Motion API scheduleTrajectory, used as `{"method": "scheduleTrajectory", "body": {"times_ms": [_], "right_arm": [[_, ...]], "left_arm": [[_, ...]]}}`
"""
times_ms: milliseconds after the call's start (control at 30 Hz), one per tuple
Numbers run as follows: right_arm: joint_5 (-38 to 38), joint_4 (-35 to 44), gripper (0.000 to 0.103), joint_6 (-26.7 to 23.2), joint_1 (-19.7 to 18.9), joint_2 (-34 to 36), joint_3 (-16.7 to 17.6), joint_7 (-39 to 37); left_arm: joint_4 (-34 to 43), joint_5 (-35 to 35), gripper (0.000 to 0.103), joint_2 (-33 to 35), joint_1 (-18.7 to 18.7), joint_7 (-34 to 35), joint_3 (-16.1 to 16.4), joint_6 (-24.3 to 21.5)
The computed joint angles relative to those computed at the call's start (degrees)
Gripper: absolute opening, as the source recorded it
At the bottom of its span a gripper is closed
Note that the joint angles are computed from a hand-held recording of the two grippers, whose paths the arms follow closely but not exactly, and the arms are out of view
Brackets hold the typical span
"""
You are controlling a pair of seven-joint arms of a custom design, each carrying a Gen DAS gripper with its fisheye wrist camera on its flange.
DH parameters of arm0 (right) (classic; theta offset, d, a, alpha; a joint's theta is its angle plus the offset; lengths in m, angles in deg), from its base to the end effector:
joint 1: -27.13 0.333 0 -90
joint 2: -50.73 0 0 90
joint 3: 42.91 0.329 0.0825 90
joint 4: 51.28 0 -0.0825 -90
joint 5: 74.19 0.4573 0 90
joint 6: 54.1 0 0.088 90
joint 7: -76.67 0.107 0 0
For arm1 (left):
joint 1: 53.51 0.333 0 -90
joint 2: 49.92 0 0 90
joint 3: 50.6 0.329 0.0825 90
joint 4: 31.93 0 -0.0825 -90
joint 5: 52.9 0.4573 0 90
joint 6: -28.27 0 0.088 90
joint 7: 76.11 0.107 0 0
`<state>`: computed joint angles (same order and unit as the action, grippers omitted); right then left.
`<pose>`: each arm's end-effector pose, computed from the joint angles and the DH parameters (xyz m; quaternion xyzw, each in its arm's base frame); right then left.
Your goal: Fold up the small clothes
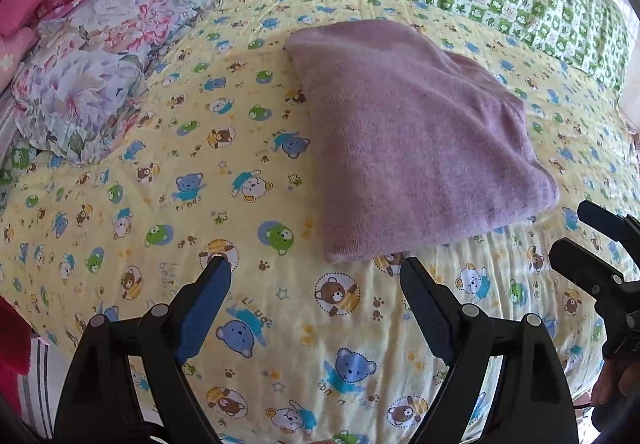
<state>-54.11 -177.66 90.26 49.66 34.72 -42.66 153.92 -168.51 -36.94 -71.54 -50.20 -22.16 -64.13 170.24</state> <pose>0.5346 0.2213 0.5501 -0.7890 0.5250 -0.0793 0.3092 0.5240 -0.1005 0.4898 -0.7655 0.5848 -0.1491 0.2231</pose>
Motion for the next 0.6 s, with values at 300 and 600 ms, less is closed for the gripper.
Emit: {"method": "scheduleTrajectory", "body": {"times_ms": [300,600], "right_arm": [[0.4,0.4,0.094,-0.2,0.0,0.7,0.2,0.2],[0.7,1.1,0.095,-0.2,-0.3,1.7,0.5,0.8]], "left_arm": [[1.2,0.2,0.087,1.5,-0.2,-1.1,0.0,-1.3],[2.5,0.4,0.087,3.2,-0.8,-1.4,0.6,-2.2]]}}
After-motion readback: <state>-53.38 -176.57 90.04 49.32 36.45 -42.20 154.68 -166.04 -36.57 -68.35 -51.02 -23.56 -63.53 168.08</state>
